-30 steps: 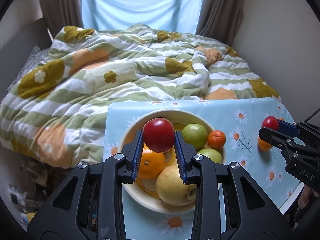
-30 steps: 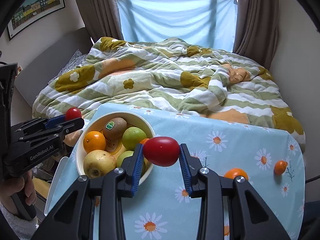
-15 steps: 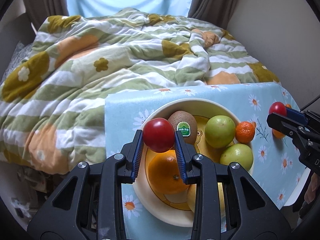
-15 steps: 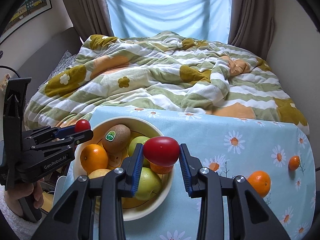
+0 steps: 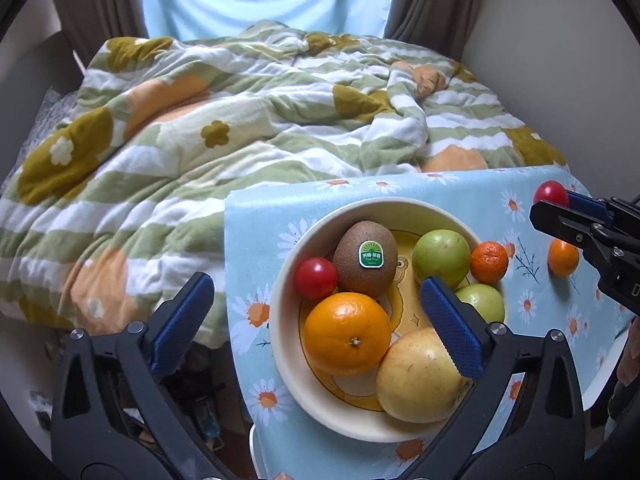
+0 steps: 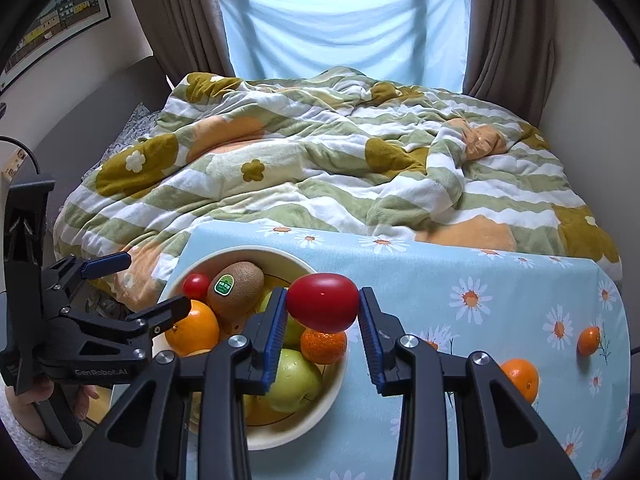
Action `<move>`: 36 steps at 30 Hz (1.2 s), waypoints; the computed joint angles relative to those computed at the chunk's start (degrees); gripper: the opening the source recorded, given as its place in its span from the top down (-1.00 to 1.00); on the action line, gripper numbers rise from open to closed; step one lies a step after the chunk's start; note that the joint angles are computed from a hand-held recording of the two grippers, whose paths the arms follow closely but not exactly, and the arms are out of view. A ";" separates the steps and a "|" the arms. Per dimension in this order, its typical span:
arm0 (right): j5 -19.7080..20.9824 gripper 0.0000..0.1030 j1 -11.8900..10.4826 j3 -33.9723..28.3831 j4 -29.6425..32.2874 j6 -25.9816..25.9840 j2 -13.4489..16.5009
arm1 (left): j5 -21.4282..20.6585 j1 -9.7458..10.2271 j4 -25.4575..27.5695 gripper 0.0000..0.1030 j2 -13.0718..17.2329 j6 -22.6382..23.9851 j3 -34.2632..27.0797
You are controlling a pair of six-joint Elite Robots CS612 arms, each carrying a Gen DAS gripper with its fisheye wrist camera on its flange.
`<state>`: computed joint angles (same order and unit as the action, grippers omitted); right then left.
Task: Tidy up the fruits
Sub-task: 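Drop the tomato into the bowl by opening the left gripper, then drop the tomato into the bowl by opening the right gripper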
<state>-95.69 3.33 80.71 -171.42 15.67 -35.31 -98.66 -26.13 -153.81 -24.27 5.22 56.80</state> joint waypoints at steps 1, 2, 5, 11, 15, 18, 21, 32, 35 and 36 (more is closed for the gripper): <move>0.50 0.37 -0.10 -0.13 0.11 -0.60 -0.01 | 0.44 -0.04 -0.31 -1.00 -0.29 -0.35 0.50; 1.04 0.36 -0.20 -0.36 0.31 -1.24 0.03 | 0.97 -0.11 -0.69 -1.00 -0.66 -0.74 1.11; 3.38 0.37 -0.61 -1.03 0.85 -3.17 0.11 | 1.84 -0.15 -1.48 -1.00 -1.68 -2.27 2.62; 8.27 0.36 -1.30 -4.21 4.61 -7.15 1.59 | 3.26 -0.13 -2.28 -1.00 -3.41 -4.62 5.56; 11.04 0.37 -1.62 -6.93 7.59 -8.95 3.16 | 4.42 -0.13 -2.79 -1.00 -4.15 -5.77 7.04; 11.96 0.37 -1.64 -8.86 9.66 -10.21 4.31 | 5.00 -0.10 -3.04 -1.00 -4.43 -6.74 7.68; 12.61 0.37 -1.64 -10.62 11.43 -11.08 5.42 | 6.08 -0.21 -3.22 -1.00 -4.56 -7.23 8.13; 12.33 0.36 -1.41 -14.00 15.69 -12.02 7.37 | 5.98 -0.24 -2.19 -1.00 -4.26 -8.17 8.03; 11.81 0.08 -1.30 -13.87 14.91 -11.95 7.35 | 5.75 -0.24 -2.15 -1.00 -4.39 -8.46 8.29; 11.93 0.00 -1.31 -13.71 14.55 -11.99 7.28 | 5.72 -0.25 -2.18 -1.00 -4.47 -8.45 8.44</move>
<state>-83.75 2.02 67.00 -156.87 3.68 -28.03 -92.94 -26.38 -155.99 -28.74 -3.23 65.24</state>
